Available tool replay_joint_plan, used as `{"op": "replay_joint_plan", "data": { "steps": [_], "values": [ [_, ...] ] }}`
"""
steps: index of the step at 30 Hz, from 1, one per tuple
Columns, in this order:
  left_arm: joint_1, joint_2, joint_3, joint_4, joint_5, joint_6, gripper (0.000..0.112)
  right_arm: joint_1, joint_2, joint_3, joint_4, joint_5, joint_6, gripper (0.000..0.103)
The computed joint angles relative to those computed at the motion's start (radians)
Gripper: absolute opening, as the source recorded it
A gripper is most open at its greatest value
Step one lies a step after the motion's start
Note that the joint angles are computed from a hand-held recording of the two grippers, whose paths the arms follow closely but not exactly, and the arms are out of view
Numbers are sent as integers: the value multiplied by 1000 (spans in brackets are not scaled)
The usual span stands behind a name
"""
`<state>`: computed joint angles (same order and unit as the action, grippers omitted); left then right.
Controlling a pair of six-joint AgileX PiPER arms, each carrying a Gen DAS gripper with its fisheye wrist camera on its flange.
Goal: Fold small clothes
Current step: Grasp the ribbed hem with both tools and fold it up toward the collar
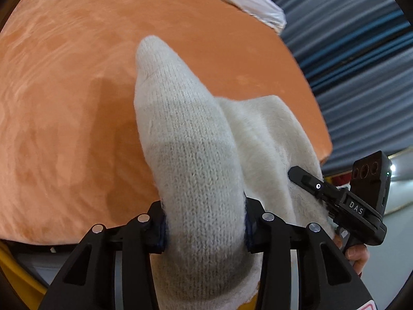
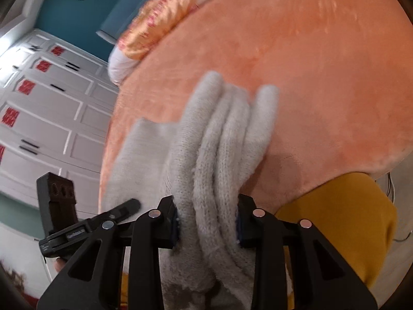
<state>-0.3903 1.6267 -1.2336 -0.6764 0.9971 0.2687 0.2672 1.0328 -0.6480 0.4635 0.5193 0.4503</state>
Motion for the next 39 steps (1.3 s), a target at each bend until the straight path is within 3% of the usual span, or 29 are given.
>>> {"op": "replay_joint_plan", "data": {
  "steps": [5, 11, 17, 21, 23, 25, 28, 33, 39],
  "values": [
    [42, -72, -17, -58, 16, 49, 38, 178, -58, -120, -414, 48, 415, 30],
    [170, -158, -128, -96, 58, 121, 38, 303, -2, -292, -657, 14, 593, 30],
    [396, -129, -308, -157, 135, 243, 39, 325, 222, -527, -693, -115, 530, 30],
    [469, 36, -404, -80, 112, 228, 56, 242, 462, -614, -434, -167, 320, 40],
    [475, 153, -414, 9, 73, 172, 56, 212, 621, -644, -347, -127, 303, 40],
    [474, 198, -363, 123, -2, 113, 53, 222, 721, -666, -421, -30, 414, 33],
    [532, 138, -191, 125, -76, 210, 51, 287, 674, -569, -504, -73, 538, 32],
    [564, 34, -53, 116, -115, 231, 52, 387, 647, -642, -739, 83, 683, 32],
    [438, -1, 6, 237, -200, 116, 52, 426, 771, -812, -755, 243, 607, 32]
  ]
}}
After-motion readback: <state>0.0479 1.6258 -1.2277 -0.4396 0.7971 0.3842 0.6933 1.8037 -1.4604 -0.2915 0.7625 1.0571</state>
